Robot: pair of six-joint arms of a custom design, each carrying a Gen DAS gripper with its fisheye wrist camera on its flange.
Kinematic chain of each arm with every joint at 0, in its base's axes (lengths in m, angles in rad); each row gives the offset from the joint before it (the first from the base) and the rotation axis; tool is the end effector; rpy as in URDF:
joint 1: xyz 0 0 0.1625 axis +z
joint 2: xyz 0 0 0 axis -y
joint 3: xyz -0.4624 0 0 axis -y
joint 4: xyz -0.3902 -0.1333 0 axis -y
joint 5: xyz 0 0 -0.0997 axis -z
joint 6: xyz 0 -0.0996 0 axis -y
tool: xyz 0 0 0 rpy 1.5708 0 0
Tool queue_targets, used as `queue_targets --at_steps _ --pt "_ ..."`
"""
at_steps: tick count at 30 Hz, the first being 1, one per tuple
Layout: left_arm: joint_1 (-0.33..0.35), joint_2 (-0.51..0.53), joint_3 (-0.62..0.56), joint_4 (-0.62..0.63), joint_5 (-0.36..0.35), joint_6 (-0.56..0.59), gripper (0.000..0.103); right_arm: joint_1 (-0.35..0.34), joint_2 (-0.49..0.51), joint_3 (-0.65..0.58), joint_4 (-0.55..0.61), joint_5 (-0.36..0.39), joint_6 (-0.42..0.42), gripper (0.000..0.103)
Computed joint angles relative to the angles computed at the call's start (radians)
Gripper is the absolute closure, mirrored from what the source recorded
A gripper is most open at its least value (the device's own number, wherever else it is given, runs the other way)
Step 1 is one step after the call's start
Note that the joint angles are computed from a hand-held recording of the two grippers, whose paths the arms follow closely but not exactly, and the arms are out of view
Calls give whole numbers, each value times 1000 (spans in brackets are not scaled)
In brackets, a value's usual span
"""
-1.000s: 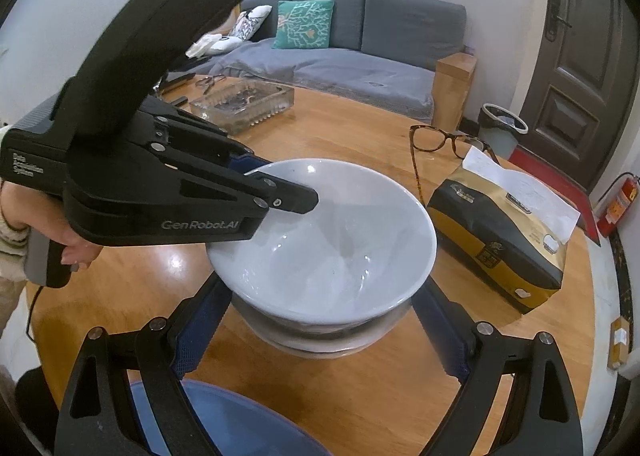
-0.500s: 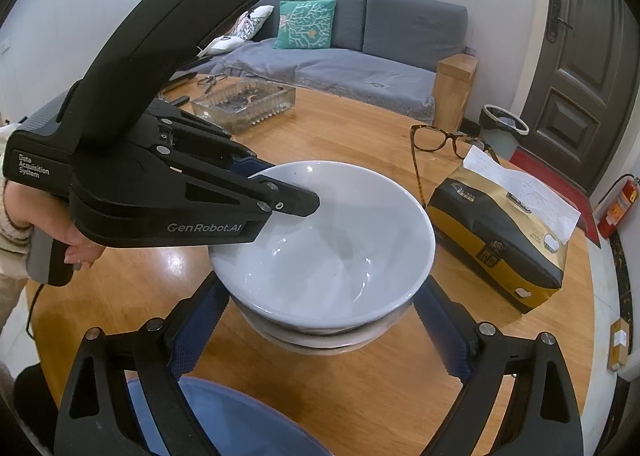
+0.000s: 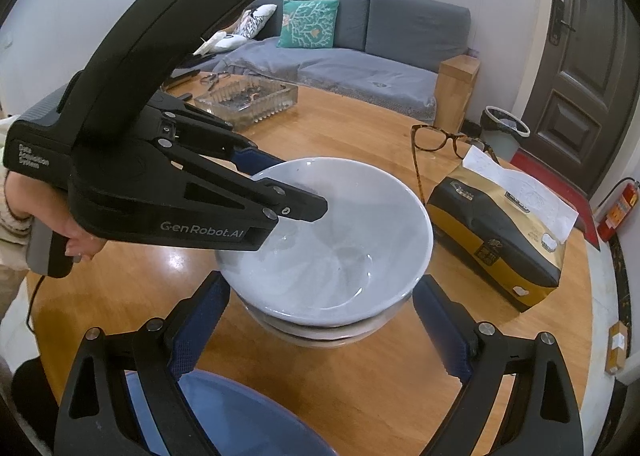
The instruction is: Organize plates and bowls
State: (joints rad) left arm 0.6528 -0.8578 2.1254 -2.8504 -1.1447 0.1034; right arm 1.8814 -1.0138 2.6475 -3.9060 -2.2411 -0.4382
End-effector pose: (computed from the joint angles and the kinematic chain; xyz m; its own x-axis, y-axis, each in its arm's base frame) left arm -0.3069 -0.4543 0.0504 -0.4721 0.7792 -0.4123 0.8476 0.5298 0.0307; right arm 0.1739 -0.3080 0.1703 -0.6875 -0.1798 0.7035 -0.5800 0.7189 -0.3830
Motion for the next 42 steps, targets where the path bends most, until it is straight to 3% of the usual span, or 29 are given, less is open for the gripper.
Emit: queue_targets --at_steps 3,5,8,14,18,27,31,42 --pt "-3 -10 -2 -4 -5 1 64 1 -11 14 -14 0 -2 12" --pt "-8 -15 -4 -12 1 7 52 -7 -28 31 -24 16 -5 11" --pt "-9 -10 -17 10 18 11 49 -37 -66 59 -20 60 -10 7" --pt "24 16 -43 67 -30 -19 49 -150 -151 92 86 200 -35 7" --pt "38 35 -56 89 -62 -36 49 -180 -156 84 136 238 -67 7" --pt "36 54 -56 89 -65 -36 51 -208 -166 31 286 230 -83 7" --pt "46 52 -59 86 -86 -36 59 -222 -156 15 307 236 -103 7" --pt "64 51 -62 71 -109 -13 67 -248 -133 -12 330 285 -219 5"
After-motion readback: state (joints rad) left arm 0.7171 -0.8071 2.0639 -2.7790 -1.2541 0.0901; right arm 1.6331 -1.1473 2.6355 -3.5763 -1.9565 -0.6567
